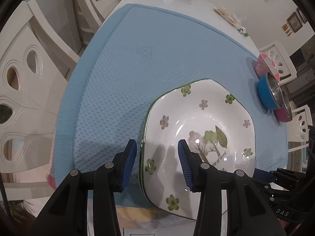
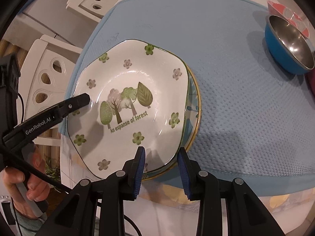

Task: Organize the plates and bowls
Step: 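Lower the smaller hexagonal plate onto the stack and open the right gripper, then move the right gripper over to the pink character-print bowl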

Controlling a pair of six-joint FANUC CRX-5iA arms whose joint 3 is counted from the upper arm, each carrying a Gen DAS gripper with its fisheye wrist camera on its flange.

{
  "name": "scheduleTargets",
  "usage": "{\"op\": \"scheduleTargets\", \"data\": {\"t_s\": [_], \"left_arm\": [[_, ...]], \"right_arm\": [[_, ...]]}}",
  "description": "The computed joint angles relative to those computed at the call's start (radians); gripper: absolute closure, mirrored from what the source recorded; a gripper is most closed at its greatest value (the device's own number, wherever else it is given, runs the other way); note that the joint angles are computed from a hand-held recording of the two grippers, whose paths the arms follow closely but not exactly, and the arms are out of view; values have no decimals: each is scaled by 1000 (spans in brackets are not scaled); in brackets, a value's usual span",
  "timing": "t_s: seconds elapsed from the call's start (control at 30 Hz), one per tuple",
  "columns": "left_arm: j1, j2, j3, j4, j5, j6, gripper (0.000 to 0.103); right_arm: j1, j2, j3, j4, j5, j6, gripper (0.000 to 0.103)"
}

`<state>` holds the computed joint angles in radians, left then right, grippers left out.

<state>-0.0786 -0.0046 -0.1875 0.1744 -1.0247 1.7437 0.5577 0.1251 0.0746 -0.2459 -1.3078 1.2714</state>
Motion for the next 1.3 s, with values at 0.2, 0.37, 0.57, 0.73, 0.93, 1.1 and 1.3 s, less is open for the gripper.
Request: {"op": "scheduleTargets", "data": {"t_s": [0.2, 0.37, 0.57, 0.73, 0.93, 1.1, 1.3], "left_arm": [[-2, -3, 15, -13, 2, 15, 62], [-14, -2, 34, -16, 9, 18, 62], [-50, 20, 85, -8, 31, 16, 62], [-93, 60, 146, 26, 72, -8, 62], [-153, 132, 231, 103, 195, -15, 31], [-200, 302, 417, 189, 196, -31, 31], [-251, 552, 726, 205, 125, 30, 31]], "right_arm": [[-36, -16, 0, -40, -6, 28, 70], [-73, -35, -4, -64, -19, 62, 70], [-143, -74, -9, -104, -27, 115, 70], [-234, -131, -15, -149, 20, 171, 70], [-411, -182, 12, -222, 88, 285, 40], [-545, -103, 125, -206, 67, 331, 39], [-686, 93, 352, -199, 6, 331, 36]]}}
